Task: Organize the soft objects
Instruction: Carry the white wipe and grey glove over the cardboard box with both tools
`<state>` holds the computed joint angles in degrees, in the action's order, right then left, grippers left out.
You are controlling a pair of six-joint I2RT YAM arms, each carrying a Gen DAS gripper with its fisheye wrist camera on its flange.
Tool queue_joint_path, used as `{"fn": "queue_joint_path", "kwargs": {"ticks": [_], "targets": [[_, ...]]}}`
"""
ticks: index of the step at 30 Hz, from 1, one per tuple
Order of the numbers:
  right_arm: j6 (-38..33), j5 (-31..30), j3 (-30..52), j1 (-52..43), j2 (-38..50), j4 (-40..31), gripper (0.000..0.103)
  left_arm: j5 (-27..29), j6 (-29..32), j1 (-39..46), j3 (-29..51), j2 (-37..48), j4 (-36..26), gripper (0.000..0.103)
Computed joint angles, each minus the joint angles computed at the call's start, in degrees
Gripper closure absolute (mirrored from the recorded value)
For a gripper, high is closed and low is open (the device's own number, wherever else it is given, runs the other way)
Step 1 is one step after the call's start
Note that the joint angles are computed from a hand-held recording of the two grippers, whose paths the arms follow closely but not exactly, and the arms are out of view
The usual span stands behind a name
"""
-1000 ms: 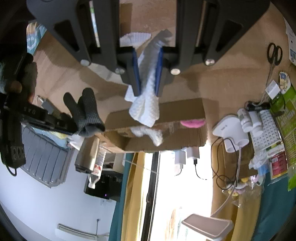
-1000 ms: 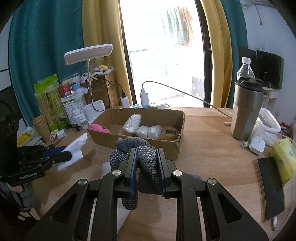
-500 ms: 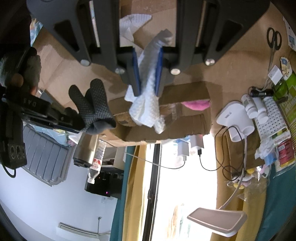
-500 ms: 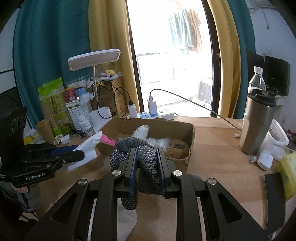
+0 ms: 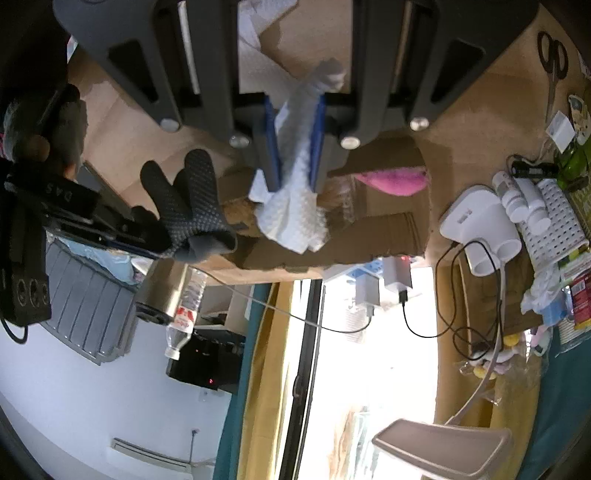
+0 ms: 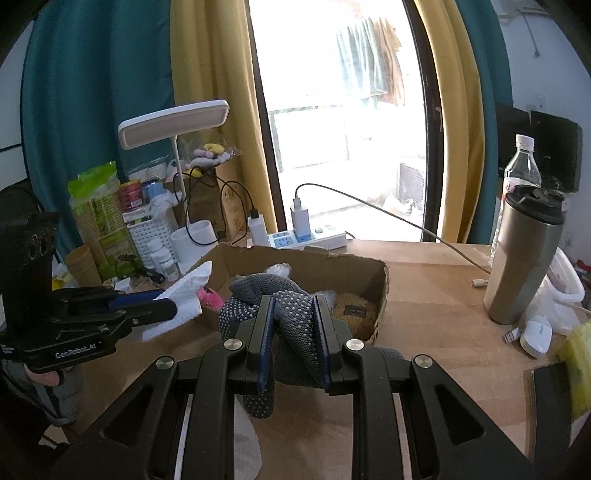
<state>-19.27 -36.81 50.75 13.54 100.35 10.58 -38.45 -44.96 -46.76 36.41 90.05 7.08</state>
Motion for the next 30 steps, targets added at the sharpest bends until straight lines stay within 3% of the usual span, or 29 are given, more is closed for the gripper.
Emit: {"fn": "queue_joint_path", "kwargs": {"ticks": [19,30], "targets": [[2.5,2.4,8.9,3.2,7.7,-0.2,0.08,5.5,6.7,9.5,-1.5,1.2,8.1,0.086],[4.9,6.7,14.0,5.4,14.6,-0.5,0.08,10.6,8.0,15.0,-0.1,7.4,12.9,0.086]]}}
